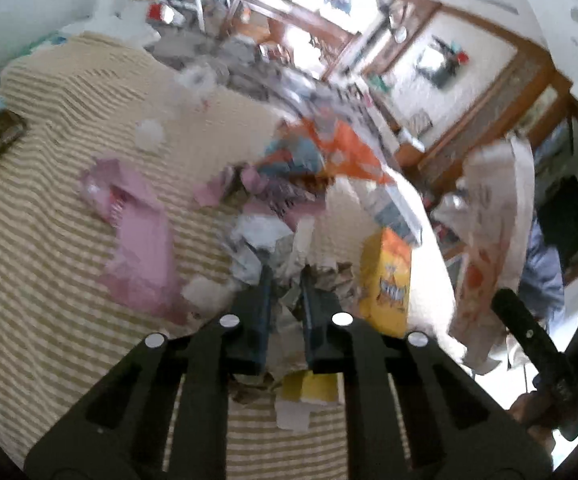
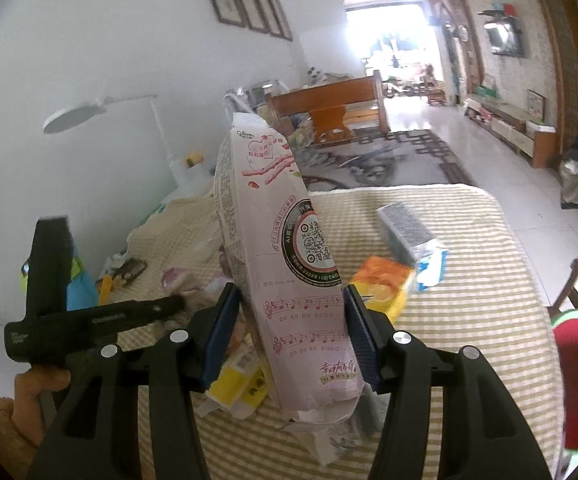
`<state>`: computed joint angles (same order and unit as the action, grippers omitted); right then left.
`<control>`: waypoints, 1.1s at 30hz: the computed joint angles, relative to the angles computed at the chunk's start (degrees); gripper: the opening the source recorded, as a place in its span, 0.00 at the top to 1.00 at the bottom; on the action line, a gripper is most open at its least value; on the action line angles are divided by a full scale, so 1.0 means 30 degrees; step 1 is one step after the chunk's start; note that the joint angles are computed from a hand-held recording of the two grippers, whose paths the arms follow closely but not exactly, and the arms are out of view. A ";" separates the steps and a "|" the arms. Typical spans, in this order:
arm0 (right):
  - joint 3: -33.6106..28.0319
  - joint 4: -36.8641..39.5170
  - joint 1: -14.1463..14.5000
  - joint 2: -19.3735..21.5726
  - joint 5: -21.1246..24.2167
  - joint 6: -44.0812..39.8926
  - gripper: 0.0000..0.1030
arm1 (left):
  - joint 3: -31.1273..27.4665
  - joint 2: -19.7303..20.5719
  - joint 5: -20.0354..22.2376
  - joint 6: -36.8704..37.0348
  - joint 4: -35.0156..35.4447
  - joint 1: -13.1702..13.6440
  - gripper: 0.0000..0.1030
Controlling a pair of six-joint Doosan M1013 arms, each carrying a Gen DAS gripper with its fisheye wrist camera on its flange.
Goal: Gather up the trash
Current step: 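Carry the carton to the red bucket and open the right tool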
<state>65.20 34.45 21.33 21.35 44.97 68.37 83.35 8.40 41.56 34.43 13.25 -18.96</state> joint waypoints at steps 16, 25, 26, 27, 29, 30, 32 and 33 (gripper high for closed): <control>0.2771 -0.5087 -0.4508 -0.1816 0.0268 1.1528 0.49 | -0.3468 0.1987 -0.2071 0.5753 -0.3005 -0.2305 0.89; 0.3378 -0.3787 -0.5762 -0.1413 0.1694 1.2307 0.49 | -1.2572 0.8671 0.5015 1.3307 -0.9527 -0.3514 0.89; 0.3382 -0.3683 -0.5839 -0.1333 0.1923 1.2449 0.49 | -1.3827 0.9452 0.6138 1.3589 -0.9627 -0.3635 0.89; 0.3310 -0.3522 -0.5900 -0.1201 0.2108 1.2545 0.49 | -1.4395 0.9812 0.6693 1.3723 -0.9537 -0.3731 0.89; 0.3448 -0.2768 -0.6132 -0.1051 0.2655 1.2657 0.49 | -1.5723 1.0626 0.7867 1.3780 -0.9103 -0.4004 0.83; 0.3453 -0.2553 -0.6191 -0.1011 0.2796 1.2711 0.49 | -1.6217 1.0932 0.8369 1.3780 -0.9146 -0.4024 0.75; 0.3579 -0.1956 -0.6332 -0.0962 0.2981 1.2675 0.49 | -1.6390 1.1029 0.8501 1.3371 -0.9223 -0.3987 0.22; 0.3640 -0.1868 -0.6358 -0.0974 0.3007 1.2712 0.49 | -1.5564 1.0580 0.7334 1.3009 -0.9050 -0.4003 0.19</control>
<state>76.12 28.85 2.25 18.43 54.00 106.51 36.65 40.14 63.56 73.46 -13.90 -30.97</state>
